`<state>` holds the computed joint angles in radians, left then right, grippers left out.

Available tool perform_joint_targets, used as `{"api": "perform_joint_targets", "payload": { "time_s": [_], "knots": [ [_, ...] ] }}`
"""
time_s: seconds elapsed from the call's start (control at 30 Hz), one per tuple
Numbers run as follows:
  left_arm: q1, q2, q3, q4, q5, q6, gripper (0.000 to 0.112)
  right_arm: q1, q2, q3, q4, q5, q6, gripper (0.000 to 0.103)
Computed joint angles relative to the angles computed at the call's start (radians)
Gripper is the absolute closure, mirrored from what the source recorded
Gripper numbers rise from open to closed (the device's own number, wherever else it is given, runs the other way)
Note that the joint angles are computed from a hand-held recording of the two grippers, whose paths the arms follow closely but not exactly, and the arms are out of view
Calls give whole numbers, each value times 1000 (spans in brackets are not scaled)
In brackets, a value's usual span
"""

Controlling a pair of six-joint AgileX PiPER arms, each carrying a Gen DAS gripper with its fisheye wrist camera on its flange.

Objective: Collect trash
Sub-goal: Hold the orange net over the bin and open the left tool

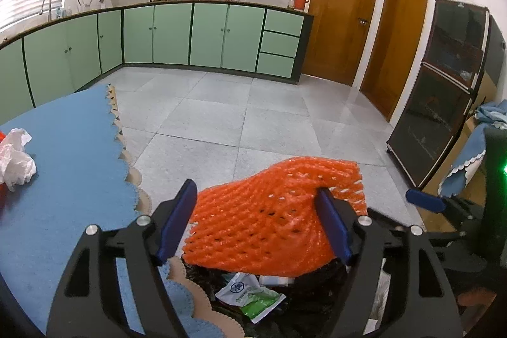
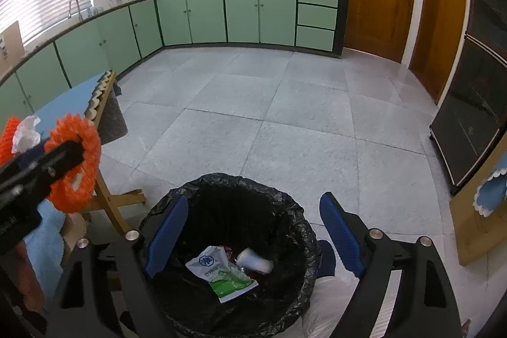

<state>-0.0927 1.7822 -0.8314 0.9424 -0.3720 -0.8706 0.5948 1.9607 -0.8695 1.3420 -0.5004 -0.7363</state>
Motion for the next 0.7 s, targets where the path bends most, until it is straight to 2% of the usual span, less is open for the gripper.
{"api": "perform_joint_targets", "payload": {
  "time_s": [0.1, 0.3, 0.43, 0.5, 0.57, 0.6, 0.63, 0.7],
  "knots": [
    [-13, 3, -22, 78, 35, -75, 40, -1, -11, 11, -8, -9, 14, 19],
    [1, 5, -61, 379, 19, -366, 33, 3, -15, 20, -15, -18, 33, 20],
    [5, -4, -69, 397, 16, -405, 27, -1, -26, 39, -21, -29, 60, 20],
    [-2, -6, -63, 349, 23, -357, 27, 1, -34, 43, -9, -36, 53, 20],
    [-8, -14, -43, 256, 25, -253, 31, 2, -41, 47, 0, -46, 44, 20],
    [-10, -16, -33, 215, 25, -211, 42, 4, -46, 49, 4, -52, 39, 19],
    [-13, -21, -29, 211, 29, -208, 47, 5, -49, 51, 6, -55, 35, 19],
    [-1, -20, -39, 324, 3, -317, 45, 8, -55, 52, 11, -63, 28, 19]
  ]
}}
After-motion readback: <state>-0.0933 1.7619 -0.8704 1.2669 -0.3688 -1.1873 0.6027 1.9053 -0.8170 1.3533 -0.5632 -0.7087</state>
